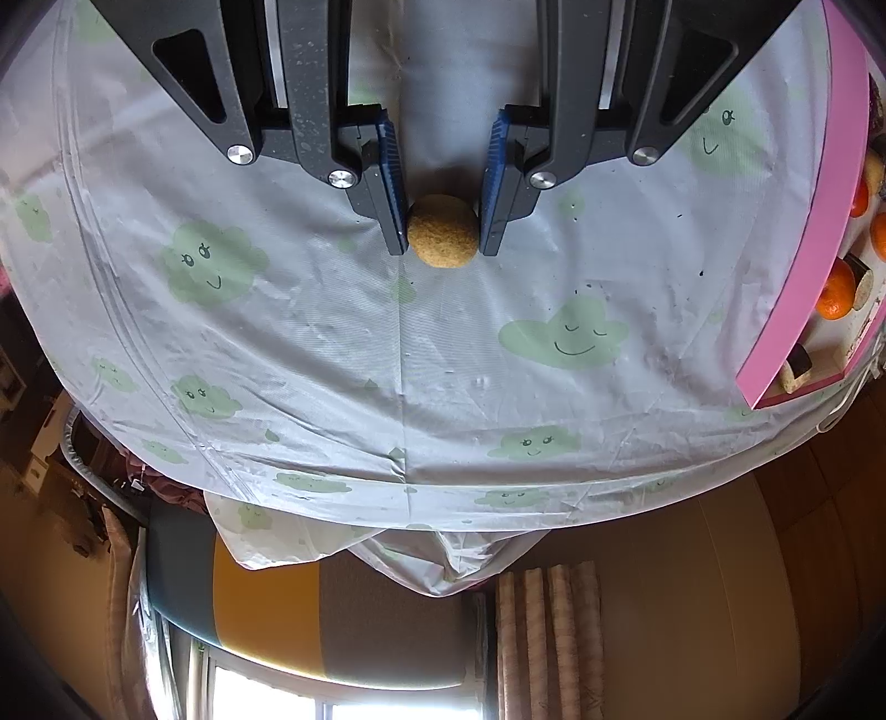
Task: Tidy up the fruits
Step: 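Place the carrot in the tray with the left tool, then carry the yellow ball into the tray and open the right tool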
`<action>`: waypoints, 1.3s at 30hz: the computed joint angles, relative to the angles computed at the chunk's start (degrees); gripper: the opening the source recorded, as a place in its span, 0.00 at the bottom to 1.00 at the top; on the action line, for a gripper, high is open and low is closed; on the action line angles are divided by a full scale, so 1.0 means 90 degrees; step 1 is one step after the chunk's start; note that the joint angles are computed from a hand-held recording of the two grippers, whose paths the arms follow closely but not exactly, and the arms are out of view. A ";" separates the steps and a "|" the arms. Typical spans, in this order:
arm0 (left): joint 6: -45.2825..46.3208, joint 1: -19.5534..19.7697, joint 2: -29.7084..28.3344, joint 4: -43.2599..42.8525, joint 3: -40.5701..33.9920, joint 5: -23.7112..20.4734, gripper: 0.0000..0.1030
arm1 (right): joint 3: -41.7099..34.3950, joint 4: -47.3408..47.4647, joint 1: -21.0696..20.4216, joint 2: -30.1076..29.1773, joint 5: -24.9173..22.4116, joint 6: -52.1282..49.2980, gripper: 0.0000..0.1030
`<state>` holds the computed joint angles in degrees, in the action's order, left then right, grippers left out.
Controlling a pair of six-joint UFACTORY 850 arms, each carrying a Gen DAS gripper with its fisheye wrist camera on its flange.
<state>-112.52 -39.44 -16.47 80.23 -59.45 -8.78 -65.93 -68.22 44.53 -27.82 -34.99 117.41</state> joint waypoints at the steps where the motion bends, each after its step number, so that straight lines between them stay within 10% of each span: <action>1: 0.0354 0.0034 -0.0060 -0.0363 -0.0048 -0.0008 0.20 | -0.0004 -0.0006 0.0001 -0.0002 0.0005 0.0013 0.25; 24: 0.0963 -0.0413 0.0144 -0.1221 0.0090 -0.1323 0.32 | -0.0061 -0.0143 0.0132 0.0091 0.0038 0.0124 0.25; 39: 0.0637 -0.0418 0.0426 -0.1106 0.0413 -0.1590 0.33 | -0.2058 -0.0452 0.0746 -0.0775 0.1430 -0.1419 0.25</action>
<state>-106.78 -43.20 -12.64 70.27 -55.73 -23.09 -84.45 -72.29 51.25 -34.79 -22.12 104.64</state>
